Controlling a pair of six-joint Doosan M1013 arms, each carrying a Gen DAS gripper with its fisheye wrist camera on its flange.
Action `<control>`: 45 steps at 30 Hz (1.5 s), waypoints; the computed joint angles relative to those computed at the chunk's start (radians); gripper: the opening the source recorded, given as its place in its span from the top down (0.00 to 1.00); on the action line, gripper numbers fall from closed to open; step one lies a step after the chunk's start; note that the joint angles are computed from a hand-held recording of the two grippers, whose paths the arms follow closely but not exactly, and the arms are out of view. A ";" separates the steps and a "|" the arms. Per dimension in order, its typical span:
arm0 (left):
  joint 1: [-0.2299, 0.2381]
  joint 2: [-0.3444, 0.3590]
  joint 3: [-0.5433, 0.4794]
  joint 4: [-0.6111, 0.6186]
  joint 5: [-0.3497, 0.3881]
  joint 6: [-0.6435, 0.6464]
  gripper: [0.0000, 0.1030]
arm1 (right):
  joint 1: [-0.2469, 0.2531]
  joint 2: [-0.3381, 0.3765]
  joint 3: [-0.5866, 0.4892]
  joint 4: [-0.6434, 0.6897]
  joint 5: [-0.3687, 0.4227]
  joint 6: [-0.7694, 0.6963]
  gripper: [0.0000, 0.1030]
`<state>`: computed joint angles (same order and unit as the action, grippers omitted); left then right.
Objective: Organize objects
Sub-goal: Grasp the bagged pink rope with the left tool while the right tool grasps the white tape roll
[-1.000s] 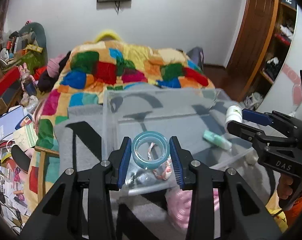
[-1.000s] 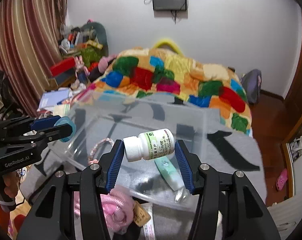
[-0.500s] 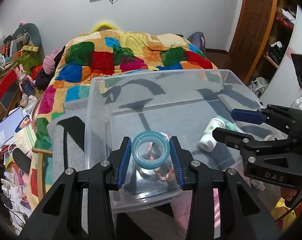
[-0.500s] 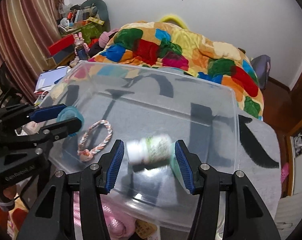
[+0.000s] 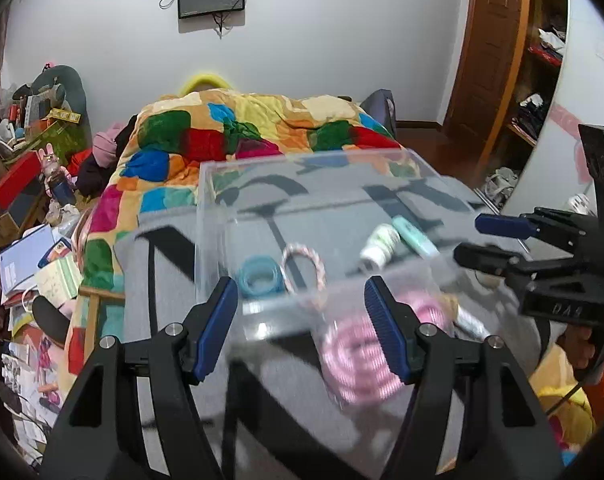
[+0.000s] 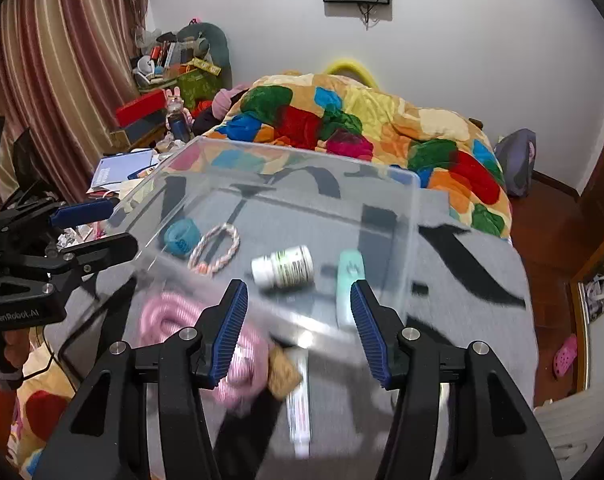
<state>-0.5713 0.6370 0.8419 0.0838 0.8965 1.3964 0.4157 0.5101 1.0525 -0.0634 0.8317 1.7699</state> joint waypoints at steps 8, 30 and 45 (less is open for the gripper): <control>-0.001 -0.004 0.073 0.049 0.037 -0.051 0.36 | 0.034 -0.047 0.112 -0.151 -0.035 0.098 0.52; -0.014 -0.124 0.289 -0.044 -0.026 0.027 0.44 | 0.046 -0.016 0.114 -0.101 -0.020 0.041 0.56; -0.025 -0.079 0.173 -0.146 -0.046 0.209 0.04 | -0.016 -0.088 0.200 -0.173 -0.056 0.177 0.46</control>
<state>-0.5967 0.5576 1.0146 -0.0624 0.8506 1.6052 0.3997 0.4219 1.2521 -0.2359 0.7759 1.9471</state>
